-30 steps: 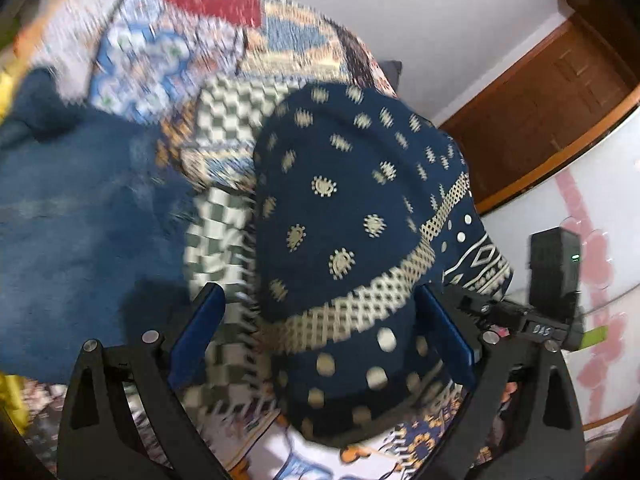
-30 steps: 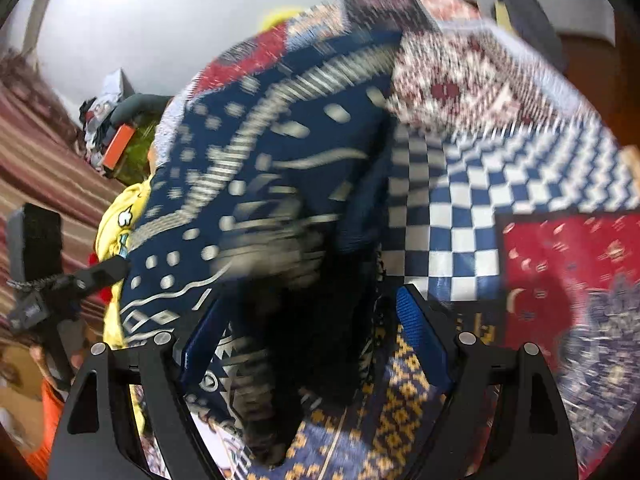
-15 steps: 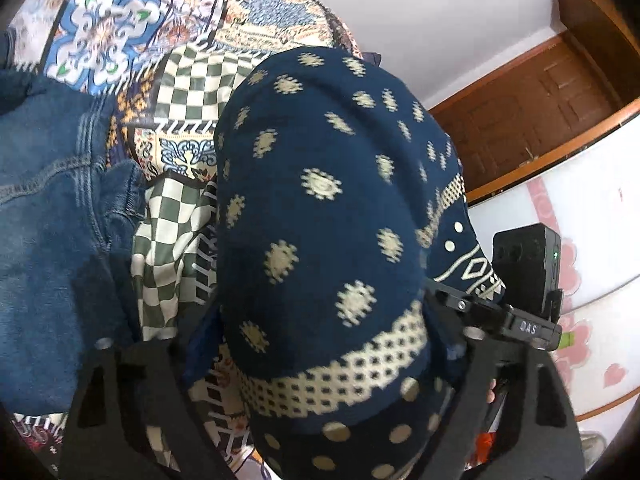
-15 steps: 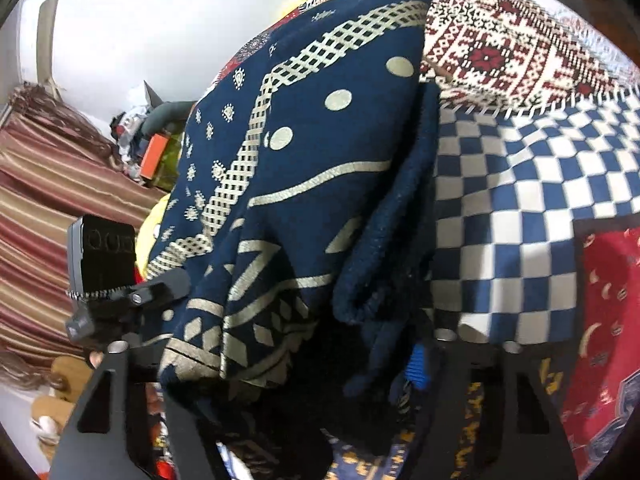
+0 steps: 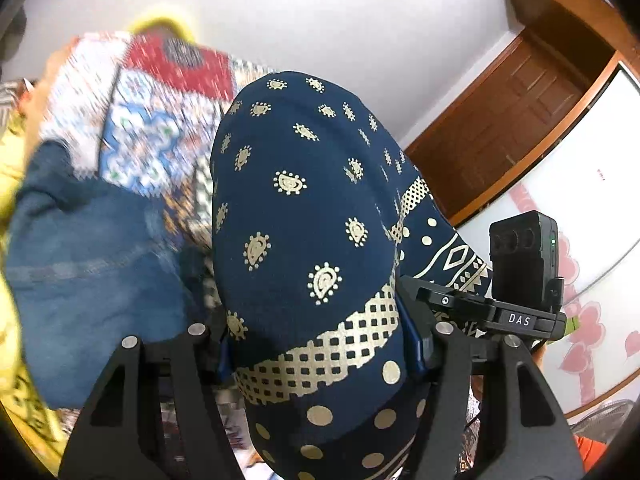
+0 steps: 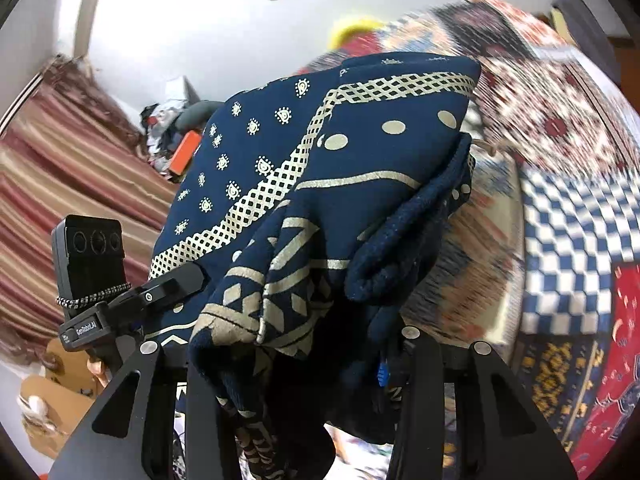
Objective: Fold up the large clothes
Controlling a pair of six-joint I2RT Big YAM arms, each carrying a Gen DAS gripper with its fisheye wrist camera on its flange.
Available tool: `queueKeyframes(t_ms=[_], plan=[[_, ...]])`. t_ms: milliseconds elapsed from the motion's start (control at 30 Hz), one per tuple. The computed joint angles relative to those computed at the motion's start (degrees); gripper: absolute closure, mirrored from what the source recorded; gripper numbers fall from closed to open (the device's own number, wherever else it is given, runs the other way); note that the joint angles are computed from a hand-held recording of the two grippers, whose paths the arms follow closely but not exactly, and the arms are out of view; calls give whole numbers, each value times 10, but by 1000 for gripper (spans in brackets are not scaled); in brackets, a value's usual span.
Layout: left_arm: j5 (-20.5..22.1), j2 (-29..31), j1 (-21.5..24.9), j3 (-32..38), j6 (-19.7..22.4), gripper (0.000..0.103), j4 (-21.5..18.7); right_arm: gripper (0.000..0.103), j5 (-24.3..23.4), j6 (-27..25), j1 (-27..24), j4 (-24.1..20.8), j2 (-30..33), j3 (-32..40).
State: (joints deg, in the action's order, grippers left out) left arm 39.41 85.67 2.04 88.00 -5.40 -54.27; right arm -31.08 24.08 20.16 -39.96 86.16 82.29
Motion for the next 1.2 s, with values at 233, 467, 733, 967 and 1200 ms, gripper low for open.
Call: queueKeyframes(t_ms=[233,467,733,967,1200], plan=[[17,-1,71,17,28,39,-11,65,32,-5,51,-2,70,90],[14,46,125,15,38,39,-7,65,36,1,88,-30,184,196],[11,124,160,-16,65,32,-19,65,35,-19,106,-109,327,305],[-60,46,151,-83,88,22,9,52,87,-71,108,-108,296,270],[-163,-57,127,-170,127,12,20,44,209,-101,118,-124,223,199]])
